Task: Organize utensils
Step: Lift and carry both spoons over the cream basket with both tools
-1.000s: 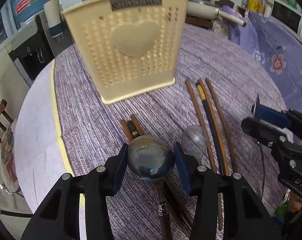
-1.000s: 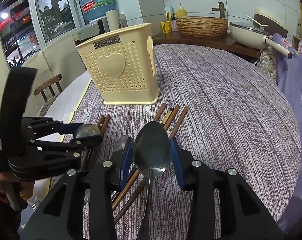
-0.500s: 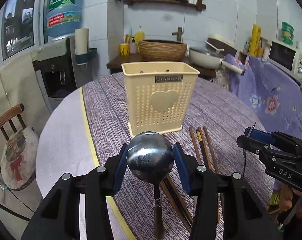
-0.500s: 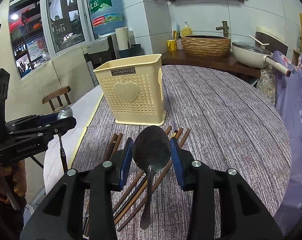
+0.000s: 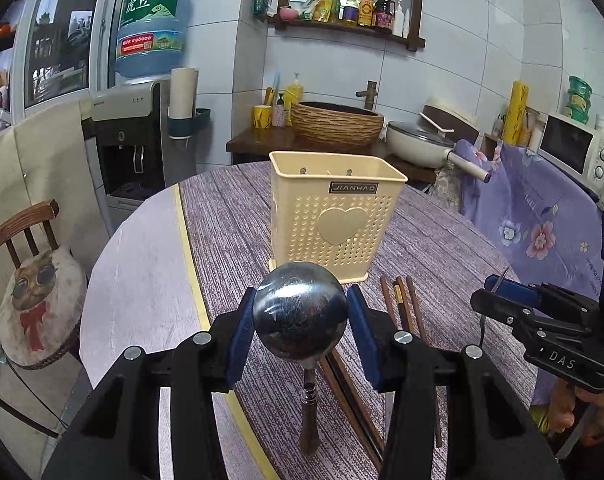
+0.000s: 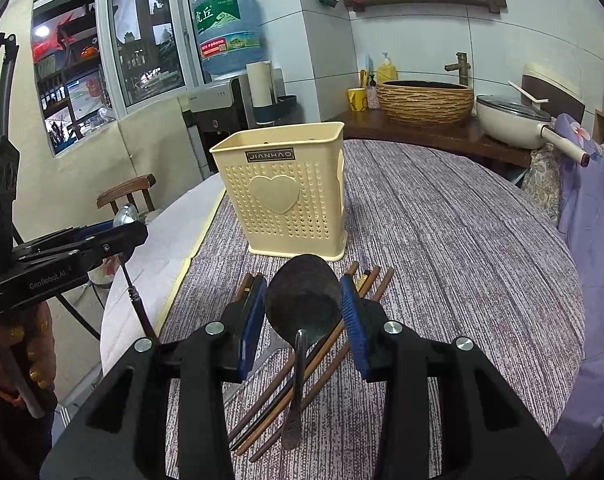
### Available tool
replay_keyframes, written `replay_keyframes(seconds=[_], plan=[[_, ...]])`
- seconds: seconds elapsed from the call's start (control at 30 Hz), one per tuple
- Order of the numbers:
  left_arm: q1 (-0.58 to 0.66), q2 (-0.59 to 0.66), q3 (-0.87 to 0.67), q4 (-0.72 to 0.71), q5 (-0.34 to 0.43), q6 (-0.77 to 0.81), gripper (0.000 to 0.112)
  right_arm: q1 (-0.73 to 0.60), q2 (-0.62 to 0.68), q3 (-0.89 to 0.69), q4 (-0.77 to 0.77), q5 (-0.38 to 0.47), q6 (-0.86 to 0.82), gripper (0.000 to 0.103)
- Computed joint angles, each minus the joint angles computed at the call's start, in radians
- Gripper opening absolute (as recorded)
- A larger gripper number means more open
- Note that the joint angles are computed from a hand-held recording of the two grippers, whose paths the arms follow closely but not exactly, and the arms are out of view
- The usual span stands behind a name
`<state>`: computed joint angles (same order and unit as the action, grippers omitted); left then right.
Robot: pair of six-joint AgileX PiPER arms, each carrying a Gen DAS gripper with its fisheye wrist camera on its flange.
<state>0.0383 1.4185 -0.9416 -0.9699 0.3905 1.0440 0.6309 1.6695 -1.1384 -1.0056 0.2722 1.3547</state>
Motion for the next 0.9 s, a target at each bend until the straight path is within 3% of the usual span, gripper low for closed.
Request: replay_keyframes(seconds=[0.4,0.57,0.73,0.9], plan=[[0.029,0.012,-0.053,-0.066,0.04,0.056,0.045,-0.007,0.005,-0.044,-0.026,-0.028,-0.025,0.038],[0.057,0.045,-0.144,-0.052,0.127,0.019,0.045,-0.024,0.04,-0.14,0.031,-0.036,-0.135,0.038],[0.075,0.092,-0.341,0.011,0.244,-0.103,0.045,-0.051,0.087,-0.322,0.231,-0.008,-0.408,0.038],[0.071,0.222,-0.668,0.089,0.361,-0.289,0.045,-0.09,0.202,-0.651,0.442,0.087,-0.644,0.038]])
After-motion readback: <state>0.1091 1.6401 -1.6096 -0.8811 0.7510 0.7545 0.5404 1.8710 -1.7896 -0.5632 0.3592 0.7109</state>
